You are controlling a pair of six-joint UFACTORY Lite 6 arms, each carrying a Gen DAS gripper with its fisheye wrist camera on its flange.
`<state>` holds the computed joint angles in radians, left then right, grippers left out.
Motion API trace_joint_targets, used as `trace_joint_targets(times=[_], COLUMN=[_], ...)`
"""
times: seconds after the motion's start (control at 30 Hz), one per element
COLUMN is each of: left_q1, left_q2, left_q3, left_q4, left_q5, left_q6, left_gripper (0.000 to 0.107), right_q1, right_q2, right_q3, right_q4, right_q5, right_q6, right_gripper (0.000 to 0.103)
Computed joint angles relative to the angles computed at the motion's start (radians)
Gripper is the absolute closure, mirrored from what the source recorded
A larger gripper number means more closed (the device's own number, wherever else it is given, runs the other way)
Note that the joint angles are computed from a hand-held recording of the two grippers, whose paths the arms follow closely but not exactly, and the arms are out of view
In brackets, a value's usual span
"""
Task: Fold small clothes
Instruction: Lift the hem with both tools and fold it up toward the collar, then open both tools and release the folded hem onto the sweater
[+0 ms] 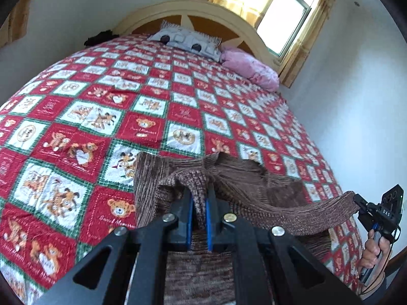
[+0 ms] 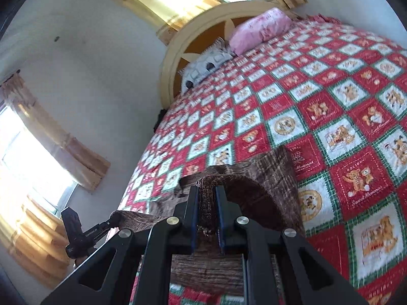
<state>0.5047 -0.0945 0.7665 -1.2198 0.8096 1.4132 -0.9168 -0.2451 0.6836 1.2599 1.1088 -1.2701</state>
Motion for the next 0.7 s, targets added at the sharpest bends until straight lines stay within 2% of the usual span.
trace_joint_targets(times=[0.13,0.37,0.57,0.6,0.63,0.67,0.7], left_q1=[-0.063,-0.159,-0.253,-0.258,-0.258,-0.247,-0.227], left_q2=[0.116,0.322,0.475,0.479,0.482,0.486,0.486], left_q3=[0.065,0.208,0.349,0.355,0.363,0.37,0.373], left_q4=[-0.033,-0.056,-0.037,-0.04,-0.036,-0.039,-0.04], left_q5=[-0.071,-0.173,-0.313,-0.334,-0.352,-0.343,-0.322], left_q6=[0.016,0.008,-0.073,-0.08,-0.098,-0.1,-0.103], left_gripper=[0.098,0.098,0.091,0.091,0.086,0.083,0.074], right_q1=[0.108,0.218,0.274,0.275,0.275,0.276,0.276], right_q2=[0.185,0.453,0.714,0.748,0.776,0.789,0.79], right_q3=[0.101,0.278,0.506,0.548,0.584,0.606,0.616], right_q4=[0.03,0.085,0.114,0.107,0.097,0.087,0.078], right_q5=[-0.122,-0.263,-0.367,-0.364,-0.36,-0.367,-0.377], right_q6=[0.017,0.047,0.135,0.153,0.177,0.199,0.204], right_gripper=[0.09,0.09,0.087,0.082,0.065,0.055,0.045])
